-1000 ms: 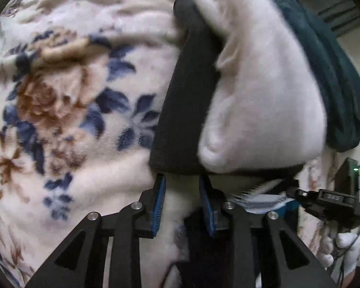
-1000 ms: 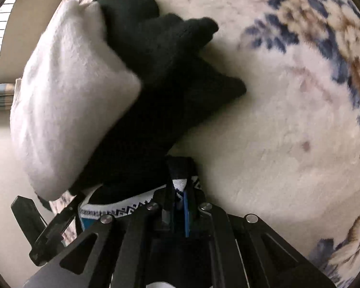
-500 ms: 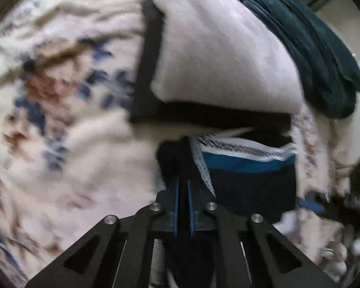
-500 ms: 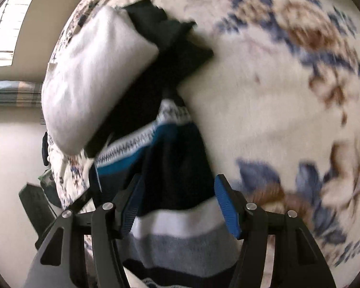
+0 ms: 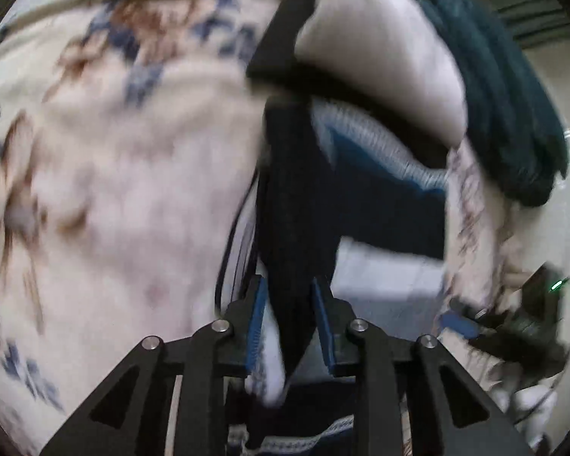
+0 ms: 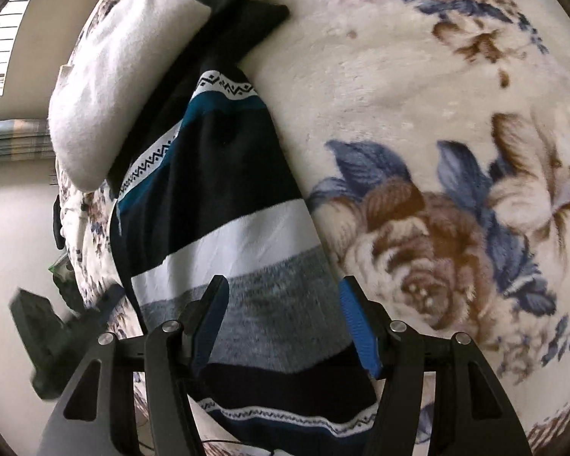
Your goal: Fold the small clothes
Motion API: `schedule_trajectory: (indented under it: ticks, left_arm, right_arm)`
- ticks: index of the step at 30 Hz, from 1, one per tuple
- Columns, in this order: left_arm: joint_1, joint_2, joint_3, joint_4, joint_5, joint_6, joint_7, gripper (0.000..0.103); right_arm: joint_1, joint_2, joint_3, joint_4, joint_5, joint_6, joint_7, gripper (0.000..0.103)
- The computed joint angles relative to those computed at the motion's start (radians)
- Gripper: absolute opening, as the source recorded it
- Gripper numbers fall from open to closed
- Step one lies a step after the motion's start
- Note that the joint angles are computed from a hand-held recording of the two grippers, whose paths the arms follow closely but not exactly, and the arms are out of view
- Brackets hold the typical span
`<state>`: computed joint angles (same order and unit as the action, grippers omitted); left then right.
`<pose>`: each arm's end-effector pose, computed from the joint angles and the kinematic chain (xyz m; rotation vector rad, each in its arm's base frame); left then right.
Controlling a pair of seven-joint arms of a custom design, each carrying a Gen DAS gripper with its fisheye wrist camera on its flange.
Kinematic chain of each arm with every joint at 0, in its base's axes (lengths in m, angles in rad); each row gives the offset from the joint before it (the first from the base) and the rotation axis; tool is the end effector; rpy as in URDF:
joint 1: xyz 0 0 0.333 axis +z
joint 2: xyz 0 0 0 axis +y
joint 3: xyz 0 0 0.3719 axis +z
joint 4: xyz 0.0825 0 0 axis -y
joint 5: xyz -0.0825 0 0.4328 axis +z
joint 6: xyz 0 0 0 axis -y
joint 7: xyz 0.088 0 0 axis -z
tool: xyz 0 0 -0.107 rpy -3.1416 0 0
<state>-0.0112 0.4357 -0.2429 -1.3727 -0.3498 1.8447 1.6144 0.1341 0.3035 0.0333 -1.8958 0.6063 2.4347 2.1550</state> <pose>0.7404 -0.1830 0.5250 1.7855 -2.1510 0.4457 0.6895 0.1163 0.3925 -0.9702 2.5404 0.4522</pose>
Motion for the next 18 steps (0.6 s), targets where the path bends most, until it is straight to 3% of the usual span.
schedule_trajectory:
  ticks: [3, 5, 7, 9, 11, 13, 14, 15, 18]
  left_arm:
    - [0.004, -0.073, 0.004, -0.120, -0.005, 0.093, 0.028, 0.019]
    - [-0.004, -0.094, 0.011, -0.155, 0.003, 0.150, 0.025, 0.007]
    - [-0.018, -0.102, 0.035, -0.176, 0.078, 0.206, 0.011, 0.006]
    - [-0.008, -0.073, 0.038, -0.138, 0.084, 0.172, -0.005, 0.006]
    - [0.029, -0.075, 0.019, -0.136, -0.021, 0.155, -0.011, 0.007]
    - [0.058, -0.074, 0.001, -0.122, -0.110, 0.122, 0.009, 0.020]
    - [0.059, -0.080, -0.001, -0.124, -0.124, 0.111, 0.015, 0.040]
    - [0.055, -0.083, 0.001, -0.123, -0.122, 0.102, 0.018, 0.048]
    - [0.038, -0.091, 0.001, -0.137, -0.106, 0.078, 0.052, 0.047]
  right_arm:
    - [0.000, -0.019, -0.002, -0.020, -0.013, -0.043, 0.006, 0.063]
    - [0.008, -0.022, 0.001, -0.024, -0.020, -0.063, 0.010, 0.063]
    - [0.018, -0.019, 0.004, -0.025, -0.029, -0.073, 0.014, 0.063]
    - [0.025, -0.020, 0.007, -0.031, -0.027, -0.080, 0.021, 0.063]
    - [0.026, -0.025, 0.014, -0.044, 0.003, -0.067, 0.017, 0.063]
    - [0.034, -0.033, 0.012, -0.055, 0.001, -0.054, 0.027, 0.063]
    - [0.034, -0.041, 0.011, -0.065, 0.002, -0.050, 0.023, 0.063]
    - [0.035, -0.045, 0.011, -0.070, 0.002, -0.048, 0.024, 0.063]
    - [0.036, -0.038, 0.010, -0.070, 0.003, -0.067, 0.033, 0.063]
